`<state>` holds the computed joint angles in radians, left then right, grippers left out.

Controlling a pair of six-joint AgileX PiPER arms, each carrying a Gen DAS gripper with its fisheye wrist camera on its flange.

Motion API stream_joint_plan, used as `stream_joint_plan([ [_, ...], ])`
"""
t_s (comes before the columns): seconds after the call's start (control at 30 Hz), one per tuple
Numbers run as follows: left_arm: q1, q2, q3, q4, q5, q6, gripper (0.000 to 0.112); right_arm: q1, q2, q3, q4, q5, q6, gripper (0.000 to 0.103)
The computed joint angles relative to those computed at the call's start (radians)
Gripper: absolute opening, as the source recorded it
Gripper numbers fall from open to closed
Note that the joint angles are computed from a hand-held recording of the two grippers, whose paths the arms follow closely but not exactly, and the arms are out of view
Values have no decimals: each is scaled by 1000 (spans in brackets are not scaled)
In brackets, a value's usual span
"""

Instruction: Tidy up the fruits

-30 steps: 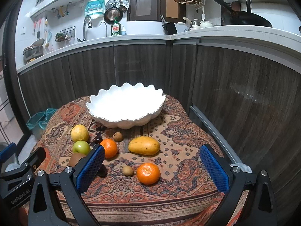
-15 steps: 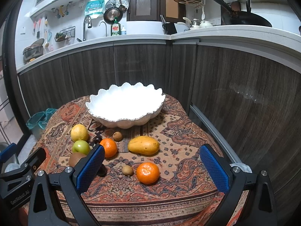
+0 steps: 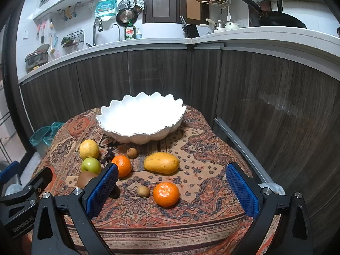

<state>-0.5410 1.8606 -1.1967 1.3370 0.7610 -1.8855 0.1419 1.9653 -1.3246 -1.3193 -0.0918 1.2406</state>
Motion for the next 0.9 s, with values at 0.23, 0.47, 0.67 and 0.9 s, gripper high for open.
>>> stream_joint_plan([
  [0.23,-2,2,0,8,0,-3,103,-1,0,0,-12,1,15,102],
  [0.47,-5,3,0,9,3,-7,103,-2,1,0,-23,0,26,102],
  [0.67,-2,5,-2,-1,-6,2,103,-3,1,1,-20,-1,22,102],
  [0.9,-2,7,-6,-9,-3,11,103,-3,0,2,-26,1,29,102],
])
